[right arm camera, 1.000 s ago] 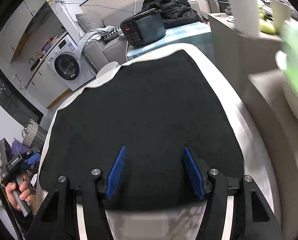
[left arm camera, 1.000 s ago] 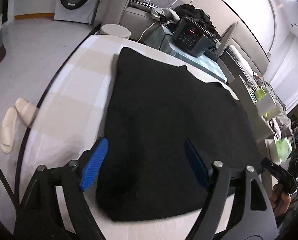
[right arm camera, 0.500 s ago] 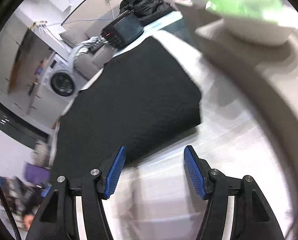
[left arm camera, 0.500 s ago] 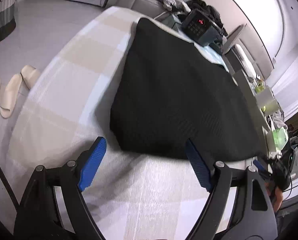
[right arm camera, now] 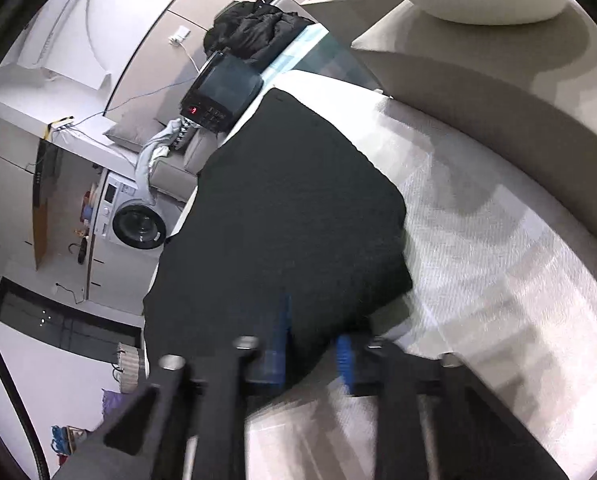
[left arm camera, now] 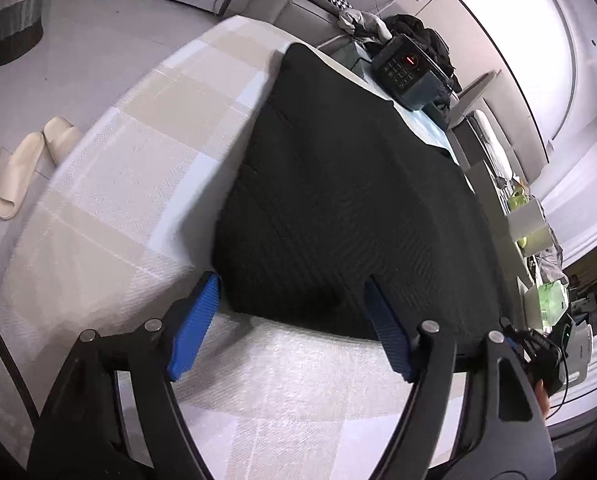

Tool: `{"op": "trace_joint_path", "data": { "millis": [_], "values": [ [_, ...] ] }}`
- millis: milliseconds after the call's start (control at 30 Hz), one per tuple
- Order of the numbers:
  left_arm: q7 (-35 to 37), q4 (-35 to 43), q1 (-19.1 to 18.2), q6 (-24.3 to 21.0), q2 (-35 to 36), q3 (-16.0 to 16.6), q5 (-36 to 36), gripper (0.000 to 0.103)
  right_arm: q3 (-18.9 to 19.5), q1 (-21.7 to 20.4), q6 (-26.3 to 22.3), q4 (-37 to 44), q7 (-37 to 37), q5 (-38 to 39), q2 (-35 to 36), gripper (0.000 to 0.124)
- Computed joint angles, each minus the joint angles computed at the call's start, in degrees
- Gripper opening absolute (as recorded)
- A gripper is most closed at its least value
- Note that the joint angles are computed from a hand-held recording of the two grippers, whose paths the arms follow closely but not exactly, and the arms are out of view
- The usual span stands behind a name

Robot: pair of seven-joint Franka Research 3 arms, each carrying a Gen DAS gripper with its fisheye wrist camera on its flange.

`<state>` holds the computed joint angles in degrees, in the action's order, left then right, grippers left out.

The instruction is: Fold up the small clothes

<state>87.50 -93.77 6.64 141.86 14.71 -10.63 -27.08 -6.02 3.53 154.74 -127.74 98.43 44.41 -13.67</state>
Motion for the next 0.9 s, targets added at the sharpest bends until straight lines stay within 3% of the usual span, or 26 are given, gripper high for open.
{"op": "trace_joint_path", "data": {
  "millis": [200,367,500,567,633,733,800,833,900],
  "values": [
    [1.17,-2.47,1.89,-2.58,-2.07,-0.21,-6.99,0.072,-0.29,-0.17,-2.11,0.36,0.28,-1.43,-0.63,0.015],
    [5.65,-2.70,2.28,-4.08,-1.60,-0.66,-15.89,0.071,-1.30,0.18,-2.00,0.95,-2.07,2.49,-0.13,0.043],
    [4.86,0.81,1.89,-3.29,1.96,-1.46,-20.74,0.065,-1.37,-0.15,-2.49,2.12,-3.20,3.75,0.93,0.045],
    [3.08,3.10,0.75,-1.56,3.88,-1.34,-17.96,0.058,-0.86,-0.56,-2.06,2.63,-2.21,3.27,1.71,0.045],
    [0.15,5.32,-0.24,0.01,5.90,-1.34,-14.31,0.038,-0.46,-0.96,-1.80,2.83,-0.52,2.73,2.33,0.045],
    [-2.80,6.91,0.19,1.98,7.98,-2.69,-13.32,0.020,-0.24,-0.69,0.00,3.40,-0.89,4.28,3.43,0.045],
    [-2.11,6.47,0.50,4.15,8.05,-3.60,-12.57,0.016,0.70,-1.10,0.60,3.93,0.83,0.82,4.13,0.036],
    [-1.66,6.05,0.83,4.70,7.78,-3.96,-12.30,0.015,0.70,-0.88,0.59,4.24,0.19,0.80,4.49,0.020],
    [0.73,4.67,1.74,6.23,6.69,-5.01,-13.16,0.014,1.10,-0.81,0.88,4.19,0.38,-0.39,4.61,0.013]
  ]
}}
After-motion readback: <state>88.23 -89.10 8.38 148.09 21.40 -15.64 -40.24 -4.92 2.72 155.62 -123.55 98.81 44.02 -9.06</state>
